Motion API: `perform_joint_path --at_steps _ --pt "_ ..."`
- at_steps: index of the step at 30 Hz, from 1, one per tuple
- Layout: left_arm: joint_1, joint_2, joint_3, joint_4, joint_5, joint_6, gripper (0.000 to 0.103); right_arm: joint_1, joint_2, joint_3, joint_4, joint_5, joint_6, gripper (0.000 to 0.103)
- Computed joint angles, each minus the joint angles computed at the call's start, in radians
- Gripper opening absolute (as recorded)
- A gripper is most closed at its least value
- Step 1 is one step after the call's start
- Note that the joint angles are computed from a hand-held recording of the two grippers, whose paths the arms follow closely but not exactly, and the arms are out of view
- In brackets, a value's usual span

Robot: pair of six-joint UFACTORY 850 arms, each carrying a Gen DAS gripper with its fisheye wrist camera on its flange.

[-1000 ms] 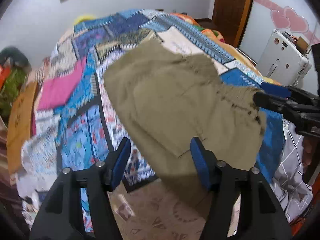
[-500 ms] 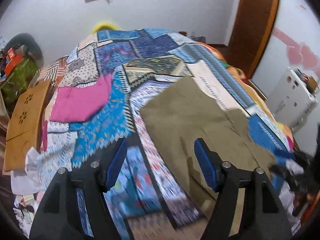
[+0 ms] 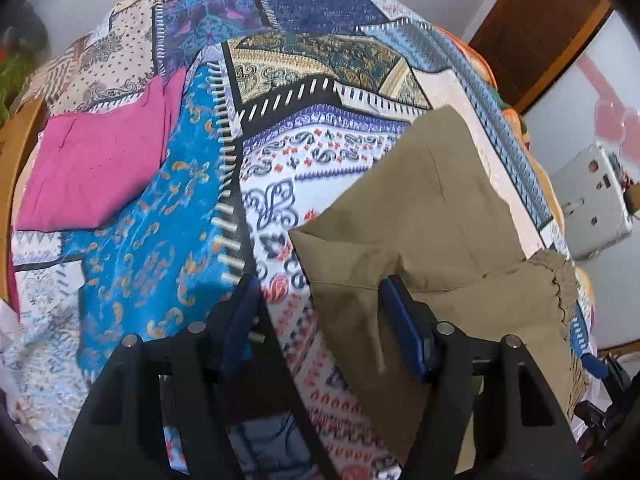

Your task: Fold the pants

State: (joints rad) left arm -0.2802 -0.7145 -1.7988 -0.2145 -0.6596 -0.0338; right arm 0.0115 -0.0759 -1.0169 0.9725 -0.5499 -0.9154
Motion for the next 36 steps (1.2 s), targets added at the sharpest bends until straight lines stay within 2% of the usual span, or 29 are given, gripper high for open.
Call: perform_joint_path --at_steps 2,3,4,10,13,17,20,27,30,31,32,34,36 --pt "-0.006 -0.004 -0.003 0.000 0.012 0.002 0.049 -0.001 -0.007 -0.004 -0.003 0.008 0.004 0.066" --pt "-0.007 -0.008 -0.007 -0.013 0.014 0.010 0.039 -0.002 -0.011 -0.007 -0.006 0.010 0.010 0.066" --pt "-0.007 -0.014 -0.014 -0.038 0.010 0.029 0.024 -0.004 -0.016 -0.011 -0.005 0.008 0.012 0.066" --pt "-0.019 -0.019 -0.024 0.054 0.007 -0.076 0.009 -0.007 -0.036 -0.027 -0.004 0.008 0.016 0.066" --pt "-0.021 0.028 0.043 0.124 0.038 -0.151 0.008 -0.004 -0.032 -0.034 -0.024 0.018 0.038 0.066" --pt "-0.028 0.131 0.182 0.287 0.086 -0.326 0.008 0.008 -0.013 -0.036 -0.082 0.064 0.064 0.066" --pt "-0.031 0.229 0.313 0.379 0.117 -0.441 0.008 0.006 -0.007 -0.039 -0.076 0.060 0.058 0.066" --pt "-0.031 0.429 0.574 0.369 0.212 -0.565 0.008 0.023 0.001 -0.030 -0.005 0.026 0.007 0.066" --pt "-0.041 0.485 0.643 0.366 0.232 -0.589 0.008 0.041 -0.014 -0.035 0.001 0.004 -0.006 0.066" --pt "-0.043 0.500 0.661 0.358 0.239 -0.588 0.008 0.050 -0.026 -0.042 -0.016 -0.003 0.005 0.060" --pt "-0.043 0.515 0.681 0.351 0.254 -0.584 0.008 0.056 -0.035 -0.047 -0.026 -0.010 0.013 0.049" --pt "-0.043 0.540 0.716 0.337 0.283 -0.576 0.009 0.062 -0.064 -0.062 -0.036 -0.045 0.031 0.040" --pt "-0.036 0.554 0.738 0.313 0.297 -0.569 0.011 0.063 -0.073 -0.061 -0.018 -0.046 0.028 0.039"
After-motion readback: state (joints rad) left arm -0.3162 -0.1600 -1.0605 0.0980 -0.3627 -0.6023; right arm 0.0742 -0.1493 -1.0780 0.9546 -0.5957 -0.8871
